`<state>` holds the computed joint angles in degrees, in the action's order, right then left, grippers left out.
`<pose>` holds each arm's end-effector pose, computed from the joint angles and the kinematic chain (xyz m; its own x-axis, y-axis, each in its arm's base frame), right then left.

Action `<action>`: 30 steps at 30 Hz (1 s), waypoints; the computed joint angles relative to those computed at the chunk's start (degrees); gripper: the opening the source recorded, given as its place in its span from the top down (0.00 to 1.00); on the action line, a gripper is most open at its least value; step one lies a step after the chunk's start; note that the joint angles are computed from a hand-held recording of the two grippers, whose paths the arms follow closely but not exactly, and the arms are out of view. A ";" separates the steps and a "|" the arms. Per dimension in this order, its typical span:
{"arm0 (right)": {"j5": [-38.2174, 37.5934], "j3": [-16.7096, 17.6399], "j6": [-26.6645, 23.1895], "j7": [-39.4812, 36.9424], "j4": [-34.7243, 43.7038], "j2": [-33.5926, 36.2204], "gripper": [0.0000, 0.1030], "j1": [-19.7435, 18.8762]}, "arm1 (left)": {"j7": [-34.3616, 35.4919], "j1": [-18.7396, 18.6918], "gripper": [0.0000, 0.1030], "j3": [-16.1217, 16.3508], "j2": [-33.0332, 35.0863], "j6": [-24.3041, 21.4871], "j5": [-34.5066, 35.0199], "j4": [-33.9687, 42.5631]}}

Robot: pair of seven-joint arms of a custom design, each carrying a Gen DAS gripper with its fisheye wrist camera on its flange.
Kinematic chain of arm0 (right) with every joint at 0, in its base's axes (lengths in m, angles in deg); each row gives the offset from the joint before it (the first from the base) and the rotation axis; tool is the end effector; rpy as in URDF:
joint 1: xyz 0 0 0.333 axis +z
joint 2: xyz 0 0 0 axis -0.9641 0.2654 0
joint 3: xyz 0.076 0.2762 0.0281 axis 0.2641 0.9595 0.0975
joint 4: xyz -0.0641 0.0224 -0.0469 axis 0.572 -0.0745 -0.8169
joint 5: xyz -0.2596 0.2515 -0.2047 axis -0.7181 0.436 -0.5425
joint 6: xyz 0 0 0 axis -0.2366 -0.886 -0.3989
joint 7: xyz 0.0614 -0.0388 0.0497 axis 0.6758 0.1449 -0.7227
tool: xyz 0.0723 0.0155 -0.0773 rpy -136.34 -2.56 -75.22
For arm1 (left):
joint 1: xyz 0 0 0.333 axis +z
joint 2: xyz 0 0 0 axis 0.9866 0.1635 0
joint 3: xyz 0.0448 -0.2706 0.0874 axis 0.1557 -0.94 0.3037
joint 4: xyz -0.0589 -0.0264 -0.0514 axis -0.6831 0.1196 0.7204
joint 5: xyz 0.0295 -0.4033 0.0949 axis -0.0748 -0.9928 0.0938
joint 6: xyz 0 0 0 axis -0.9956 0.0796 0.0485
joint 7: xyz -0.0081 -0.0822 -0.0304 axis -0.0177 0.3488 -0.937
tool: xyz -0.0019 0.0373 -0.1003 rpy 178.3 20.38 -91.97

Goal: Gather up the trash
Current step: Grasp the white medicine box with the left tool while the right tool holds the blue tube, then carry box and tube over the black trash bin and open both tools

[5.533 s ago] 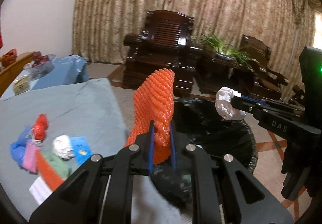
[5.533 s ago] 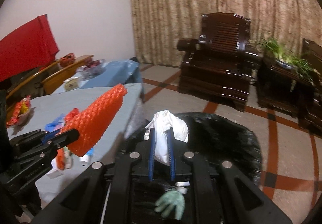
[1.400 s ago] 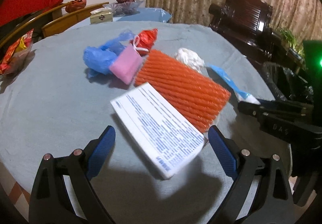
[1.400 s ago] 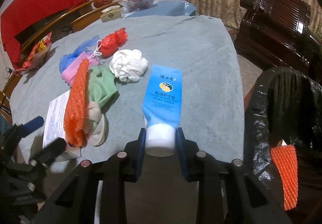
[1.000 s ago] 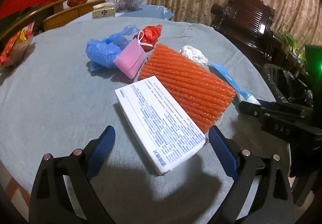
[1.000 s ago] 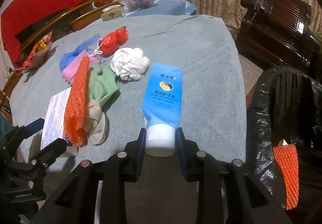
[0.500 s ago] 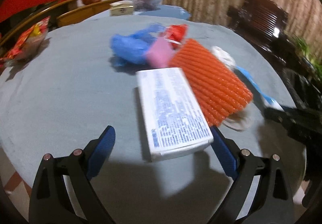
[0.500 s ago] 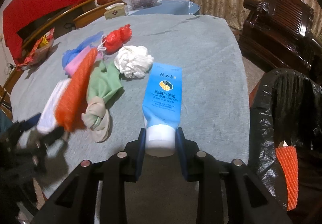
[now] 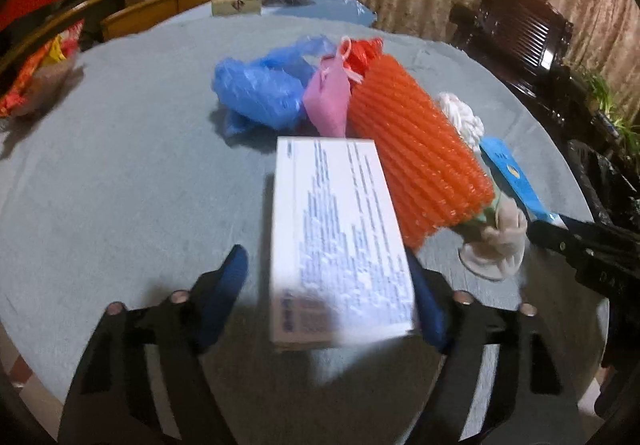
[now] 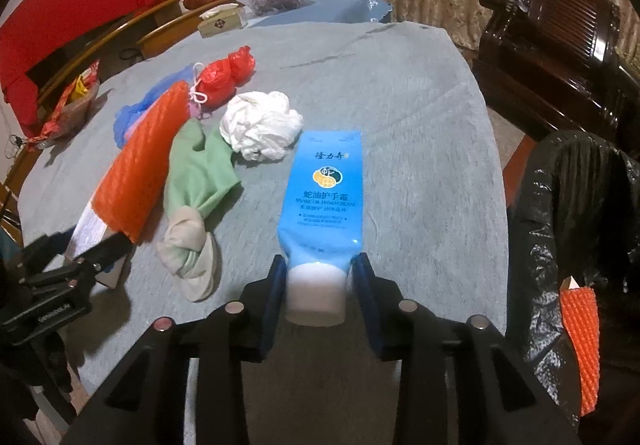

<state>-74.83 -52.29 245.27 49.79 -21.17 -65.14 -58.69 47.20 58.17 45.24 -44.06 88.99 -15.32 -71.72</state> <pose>0.6641 0.2224 0.4104 0.1675 -0.9768 -0.1332 -0.8104 -0.0595 -0.5828 0.6592 -0.3336 0.3892 -0.0385 -0.9953 0.0889 -0.7808 -0.0255 -0.6242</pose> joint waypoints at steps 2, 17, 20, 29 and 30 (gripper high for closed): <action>-0.23 -0.06 -0.36 0.01 0.00 -0.20 0.70 0.13 | 1.10 0.56 0.45 -0.55 -0.72 1.12 -0.51 -1.09; -0.87 -0.06 4.66 0.09 -6.79 -6.14 0.70 -0.12 | -11.38 -0.97 0.46 1.34 -9.52 6.31 10.95 -9.89; -0.88 -0.08 5.45 0.13 -7.33 -6.78 0.70 -0.23 | -13.75 -0.73 0.46 1.12 -10.19 6.75 13.29 -10.10; -0.72 0.00 5.71 -0.13 -8.97 -8.03 0.70 -0.55 | -11.86 0.48 0.46 -1.21 -9.99 6.84 12.21 -10.22; -0.46 0.11 5.61 -0.33 -9.14 -8.12 0.70 -0.64 | -11.47 0.54 0.46 -1.30 -9.95 6.85 11.80 -10.31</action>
<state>-75.29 -52.18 250.88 49.46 -30.31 -73.26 -59.33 35.73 58.71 43.95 -54.01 95.84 -3.52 -82.03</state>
